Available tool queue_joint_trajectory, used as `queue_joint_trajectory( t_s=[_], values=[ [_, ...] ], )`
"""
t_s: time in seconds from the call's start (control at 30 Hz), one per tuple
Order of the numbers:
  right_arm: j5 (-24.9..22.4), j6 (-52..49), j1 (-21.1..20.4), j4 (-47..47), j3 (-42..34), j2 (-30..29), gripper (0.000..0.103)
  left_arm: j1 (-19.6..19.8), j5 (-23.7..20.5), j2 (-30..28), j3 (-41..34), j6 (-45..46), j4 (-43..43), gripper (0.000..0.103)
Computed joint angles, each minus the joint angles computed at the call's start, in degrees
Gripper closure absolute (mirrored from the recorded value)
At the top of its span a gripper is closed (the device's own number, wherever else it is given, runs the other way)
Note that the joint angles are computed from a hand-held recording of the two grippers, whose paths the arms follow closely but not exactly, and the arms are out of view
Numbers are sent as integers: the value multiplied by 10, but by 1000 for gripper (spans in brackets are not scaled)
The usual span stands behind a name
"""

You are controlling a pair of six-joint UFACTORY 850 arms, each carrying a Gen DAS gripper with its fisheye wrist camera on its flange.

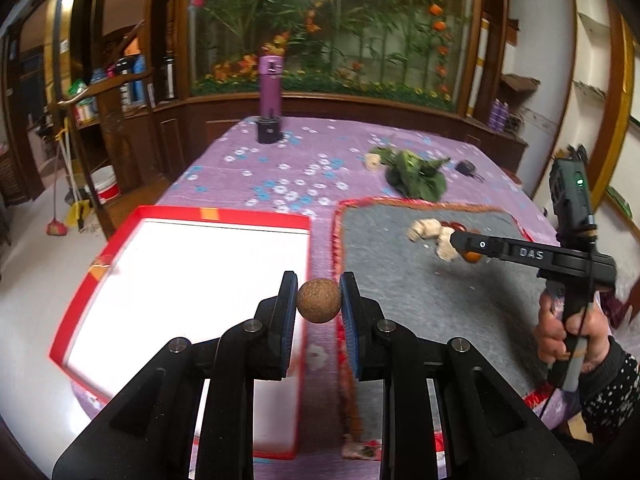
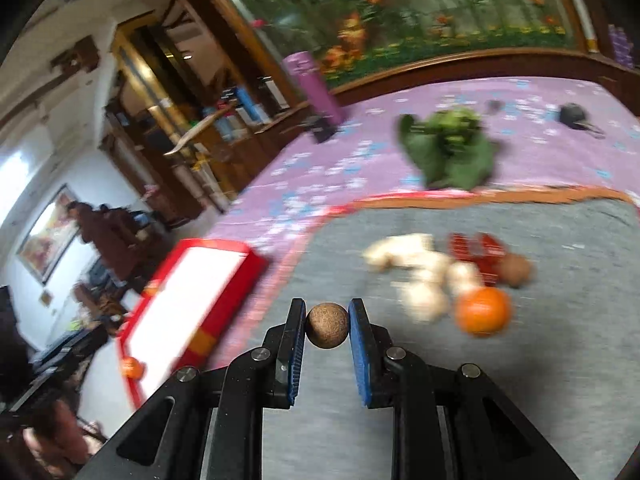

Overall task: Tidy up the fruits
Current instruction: 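Carry both brown nuts over the white tray and open both tools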

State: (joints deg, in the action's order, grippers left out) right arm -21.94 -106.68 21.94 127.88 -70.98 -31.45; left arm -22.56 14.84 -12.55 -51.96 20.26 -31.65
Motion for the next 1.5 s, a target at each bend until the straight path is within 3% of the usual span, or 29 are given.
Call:
queue_joint_trajectory(
  t_s=[0.27, 0.47, 0.63, 0.93, 1.2, 1.33, 1.5],
  values=[
    [-33, 221, 51, -227, -133, -70, 82, 33, 14, 9, 15, 28, -55, 82],
    [-14, 372, 91, -376, -244, -141, 82, 55, 31, -1, 20, 120, -166, 82],
    [15, 430, 107, -427, -282, -172, 82, 63, 54, -18, 16, 184, -235, 82],
    [23, 627, 121, -620, -367, -232, 82, 84, 51, -53, -2, 191, -244, 82],
    [-1, 847, 133, -842, -470, -289, 81, 91, 49, -97, -46, 341, -391, 82],
    [-25, 849, 129, -829, -478, -289, 77, 94, 52, -109, -59, 411, -471, 80],
    [28, 729, 117, -695, -396, -238, 68, 89, 81, -93, -45, 389, -463, 57]
  ],
)
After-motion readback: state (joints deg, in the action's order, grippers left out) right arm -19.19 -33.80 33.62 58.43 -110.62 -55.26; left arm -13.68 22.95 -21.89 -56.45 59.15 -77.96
